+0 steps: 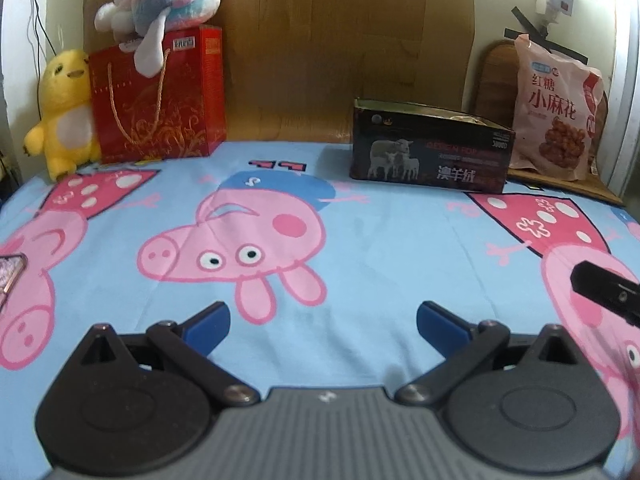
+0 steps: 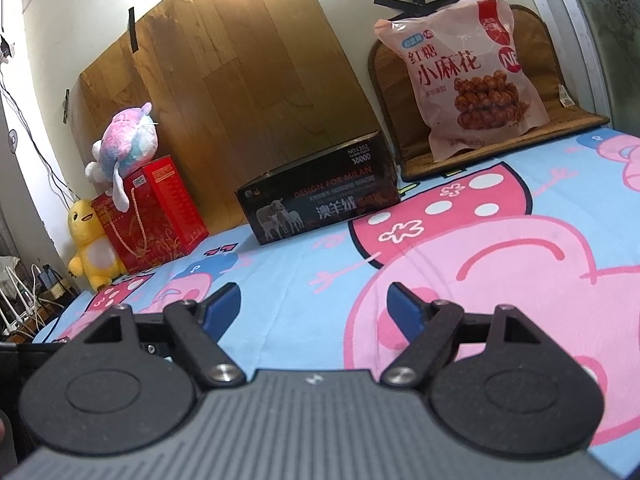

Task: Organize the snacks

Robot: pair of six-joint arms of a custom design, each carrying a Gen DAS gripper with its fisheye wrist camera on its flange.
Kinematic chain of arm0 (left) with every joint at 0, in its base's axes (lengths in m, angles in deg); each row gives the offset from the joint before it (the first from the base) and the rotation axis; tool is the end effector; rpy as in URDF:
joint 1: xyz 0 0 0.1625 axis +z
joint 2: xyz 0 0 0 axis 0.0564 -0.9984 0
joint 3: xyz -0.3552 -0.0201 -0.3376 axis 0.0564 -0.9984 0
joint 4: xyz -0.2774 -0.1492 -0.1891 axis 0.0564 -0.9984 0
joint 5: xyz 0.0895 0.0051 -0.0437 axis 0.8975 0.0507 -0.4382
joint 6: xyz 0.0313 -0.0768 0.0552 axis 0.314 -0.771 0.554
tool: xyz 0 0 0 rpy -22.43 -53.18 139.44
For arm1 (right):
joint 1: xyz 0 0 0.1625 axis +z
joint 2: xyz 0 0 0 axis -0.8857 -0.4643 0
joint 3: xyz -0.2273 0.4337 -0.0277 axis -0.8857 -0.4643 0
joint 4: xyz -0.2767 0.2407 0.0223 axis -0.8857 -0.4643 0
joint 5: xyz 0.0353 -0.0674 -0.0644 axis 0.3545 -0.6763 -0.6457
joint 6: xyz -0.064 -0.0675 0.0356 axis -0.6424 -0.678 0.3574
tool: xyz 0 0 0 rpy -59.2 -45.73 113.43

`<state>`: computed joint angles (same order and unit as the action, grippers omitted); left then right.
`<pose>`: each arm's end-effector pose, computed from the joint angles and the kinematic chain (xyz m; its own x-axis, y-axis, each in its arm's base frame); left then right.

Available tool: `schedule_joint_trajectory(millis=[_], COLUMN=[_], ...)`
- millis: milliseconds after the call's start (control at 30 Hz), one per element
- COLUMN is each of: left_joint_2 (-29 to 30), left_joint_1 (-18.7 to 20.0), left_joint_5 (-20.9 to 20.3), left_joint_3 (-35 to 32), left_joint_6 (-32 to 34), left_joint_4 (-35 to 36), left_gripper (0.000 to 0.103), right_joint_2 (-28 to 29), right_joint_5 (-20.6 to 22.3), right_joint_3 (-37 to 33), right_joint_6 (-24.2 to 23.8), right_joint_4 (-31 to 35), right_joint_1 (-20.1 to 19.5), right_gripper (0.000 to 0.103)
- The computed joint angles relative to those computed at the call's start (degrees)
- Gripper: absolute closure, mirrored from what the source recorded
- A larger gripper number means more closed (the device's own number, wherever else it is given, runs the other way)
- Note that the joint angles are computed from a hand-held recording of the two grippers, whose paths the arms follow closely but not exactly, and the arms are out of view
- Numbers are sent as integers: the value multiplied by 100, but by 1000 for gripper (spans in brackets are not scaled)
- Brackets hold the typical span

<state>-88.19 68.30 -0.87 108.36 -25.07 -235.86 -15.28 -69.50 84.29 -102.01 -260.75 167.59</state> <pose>-0.0071 -0.6869 0.2896 -0.6924 -0.2429 -0.6794 0.4515 0.5888 -0.6705 0.3167 -0.7035 -0.0285 -0.8825 -0.3416 0.3231 -0.4632 0.5130 -0.7227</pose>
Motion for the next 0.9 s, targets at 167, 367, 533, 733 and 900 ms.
schedule_joint_trajectory(millis=[167,367,533,733,900], left_joint_2=[174,160,230,416,495], left_joint_1=[-62,-59,-93,-156,-194], left_joint_5=[194,176,193,401,521], left_joint_3=[-61,-48,-47,-166,-214], left_joint_6=[641,522,815,1388,1627], left_joint_4=[-539,-375,-769,-1283,-1353], left_gripper=[0,0,0,0,0], right_joint_2=[15,17,16,21,25], right_joint_5=[-3,-6,1,-7,-9], right_joint_3=[1,1,0,2,0], right_joint_6=[-33,-34,-43,-39,-39], right_joint_4=[-54,-64,-64,-78,-84], right_joint_1=[6,8,14,17,16], right_gripper=[20,20,20,19,19])
